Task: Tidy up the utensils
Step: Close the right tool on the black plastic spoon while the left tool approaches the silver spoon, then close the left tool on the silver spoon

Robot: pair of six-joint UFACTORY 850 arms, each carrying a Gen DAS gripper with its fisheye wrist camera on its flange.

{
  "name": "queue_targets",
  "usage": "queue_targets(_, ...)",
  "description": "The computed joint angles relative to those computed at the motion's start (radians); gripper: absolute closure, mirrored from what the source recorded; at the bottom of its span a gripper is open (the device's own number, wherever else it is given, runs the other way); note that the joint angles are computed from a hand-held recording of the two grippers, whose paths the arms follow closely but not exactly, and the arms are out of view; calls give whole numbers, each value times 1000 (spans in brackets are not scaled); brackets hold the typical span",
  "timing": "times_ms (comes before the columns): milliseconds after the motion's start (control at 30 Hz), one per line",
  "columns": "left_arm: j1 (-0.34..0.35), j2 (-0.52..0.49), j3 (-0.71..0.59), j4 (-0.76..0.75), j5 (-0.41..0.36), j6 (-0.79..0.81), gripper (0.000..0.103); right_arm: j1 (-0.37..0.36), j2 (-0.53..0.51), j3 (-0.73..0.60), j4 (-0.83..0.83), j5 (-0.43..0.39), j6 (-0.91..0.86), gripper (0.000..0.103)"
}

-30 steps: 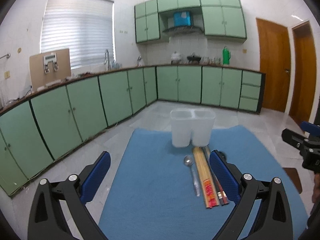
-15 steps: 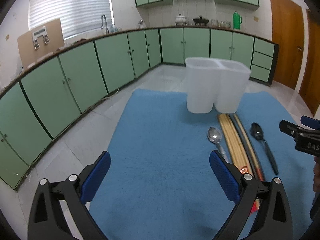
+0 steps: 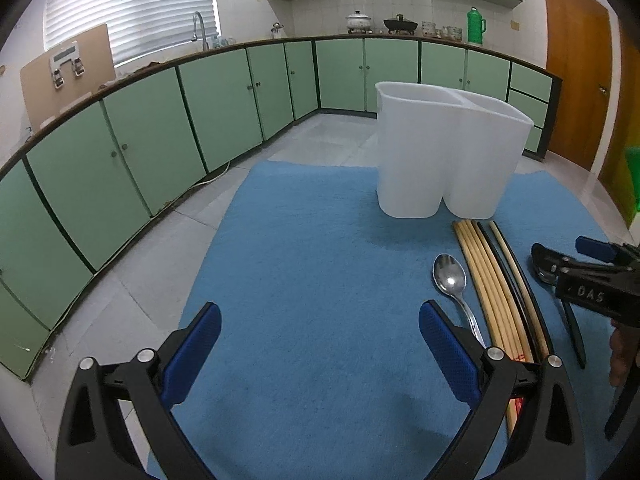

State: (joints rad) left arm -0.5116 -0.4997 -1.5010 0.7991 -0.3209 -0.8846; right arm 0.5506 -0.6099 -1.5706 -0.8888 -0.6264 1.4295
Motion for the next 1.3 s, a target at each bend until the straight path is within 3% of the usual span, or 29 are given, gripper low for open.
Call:
queue_targets(100,0,-16,-21,-42,3,44,6,-8,-16,-19,45,2,-39,28)
queue_targets(333,-15,-70,-93,-183,-3,201,6,-20,-44,-57,129,2,-113,49)
queue_targets(433,-23,-92,-121,-217,-8,240,6,-22,-48,-64,133,10,-128,68)
queue_targets(467,-26,-103,-137,-236,-11,258,6,-24,-46,-63,138,15,-131,69)
queue_targets(600,-33,-142,-192,-307,-22,320,6,-29,-33,-43,141,38,-117,69)
queue_targets(833,-45,-241,-322,-332,-113,349,6,-42,-24,-22,131,73,-103,69)
queue_targets(1100,-31,-315,-431,-472,-188,469,7,-37,-9,15,86,99,-51,68)
queue_targets(1300,-21,-319,-443,-603,-191,566,20,-37,-12,8,139,96,-127,64)
